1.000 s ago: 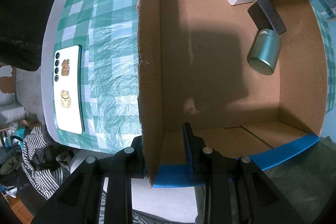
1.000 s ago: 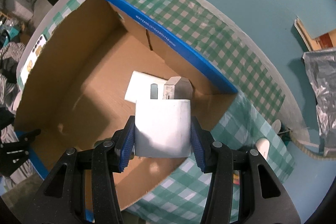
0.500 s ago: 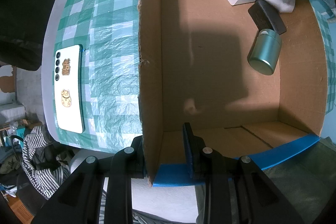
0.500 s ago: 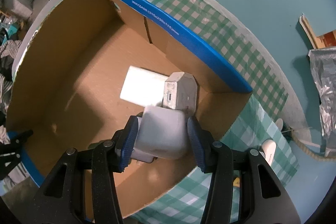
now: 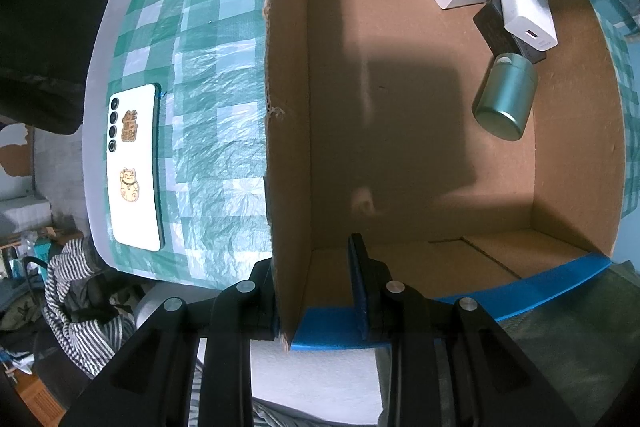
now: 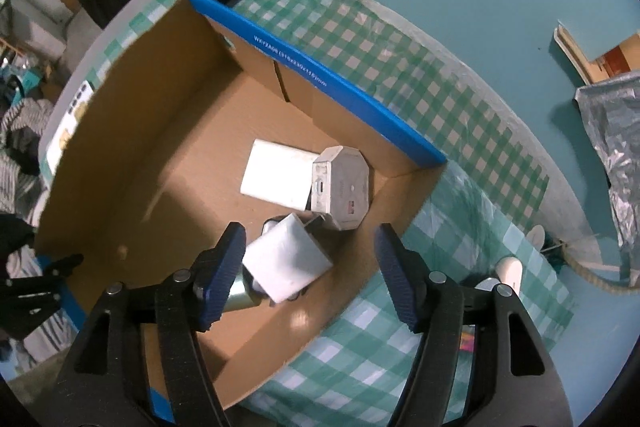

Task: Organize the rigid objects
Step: 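Move the right gripper to the round white puck and grasp it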

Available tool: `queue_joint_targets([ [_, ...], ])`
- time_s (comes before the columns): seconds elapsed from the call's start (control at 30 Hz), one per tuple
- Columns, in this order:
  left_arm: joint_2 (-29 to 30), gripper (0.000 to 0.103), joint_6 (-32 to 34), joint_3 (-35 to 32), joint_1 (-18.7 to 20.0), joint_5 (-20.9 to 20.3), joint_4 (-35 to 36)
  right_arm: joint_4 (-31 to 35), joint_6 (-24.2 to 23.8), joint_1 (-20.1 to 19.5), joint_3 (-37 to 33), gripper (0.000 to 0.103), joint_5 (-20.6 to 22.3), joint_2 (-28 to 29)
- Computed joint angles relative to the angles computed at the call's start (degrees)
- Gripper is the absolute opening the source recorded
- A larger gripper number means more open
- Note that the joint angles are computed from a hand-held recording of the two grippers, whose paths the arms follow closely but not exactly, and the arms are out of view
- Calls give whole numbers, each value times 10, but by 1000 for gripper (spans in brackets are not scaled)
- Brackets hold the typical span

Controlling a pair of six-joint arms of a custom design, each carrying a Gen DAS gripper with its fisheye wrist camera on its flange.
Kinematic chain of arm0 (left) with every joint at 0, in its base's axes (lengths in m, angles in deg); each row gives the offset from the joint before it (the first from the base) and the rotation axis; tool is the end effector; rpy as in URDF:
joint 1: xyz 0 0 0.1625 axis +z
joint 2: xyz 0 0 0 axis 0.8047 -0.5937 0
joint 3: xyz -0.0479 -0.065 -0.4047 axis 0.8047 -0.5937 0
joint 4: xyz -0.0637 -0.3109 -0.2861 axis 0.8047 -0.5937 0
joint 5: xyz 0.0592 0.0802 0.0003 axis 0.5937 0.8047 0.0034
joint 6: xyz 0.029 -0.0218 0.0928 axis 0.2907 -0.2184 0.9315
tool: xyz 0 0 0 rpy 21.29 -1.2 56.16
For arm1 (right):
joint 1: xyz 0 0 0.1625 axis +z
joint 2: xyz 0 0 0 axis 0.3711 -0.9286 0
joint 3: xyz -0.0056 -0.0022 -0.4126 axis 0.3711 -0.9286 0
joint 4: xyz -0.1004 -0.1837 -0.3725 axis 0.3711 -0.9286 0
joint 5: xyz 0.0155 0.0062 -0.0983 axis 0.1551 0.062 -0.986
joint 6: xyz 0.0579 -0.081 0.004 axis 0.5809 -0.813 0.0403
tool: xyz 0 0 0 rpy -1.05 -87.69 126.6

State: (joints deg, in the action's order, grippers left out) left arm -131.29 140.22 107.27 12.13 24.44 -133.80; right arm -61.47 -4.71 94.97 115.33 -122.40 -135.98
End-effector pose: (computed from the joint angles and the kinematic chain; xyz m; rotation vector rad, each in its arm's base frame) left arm -0.0996 -0.7187 0.2440 1.6340 1.7273 0.7018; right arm 0.3424 -0.5433 0.0761 -0.8388 -2.2019 0.5606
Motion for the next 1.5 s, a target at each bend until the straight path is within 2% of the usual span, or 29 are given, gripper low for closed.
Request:
queue_joint_targets([
  [0.2,-3,27,0,4,0,1,-4,-3,56,15,33,68,-4,-33],
  [0.47,-4,27,5,6,0,2,-6,19,184,21,110,74,13,-95],
  [0.8,-6,27,4,9,-1,2,-6,-37,307,13,238,74,54,-175],
  [1.0,-6,27,5,11,-1,3,-7,-71,356,11,288,74,62,-205],
  [1.13,-7,27,3,11,-2,3,-6,-113,389,3,327,76,69,-220],
  [1.5,-3,27,-9,5,-1,5,-1,-320,424,-32,419,76,75,-209],
])
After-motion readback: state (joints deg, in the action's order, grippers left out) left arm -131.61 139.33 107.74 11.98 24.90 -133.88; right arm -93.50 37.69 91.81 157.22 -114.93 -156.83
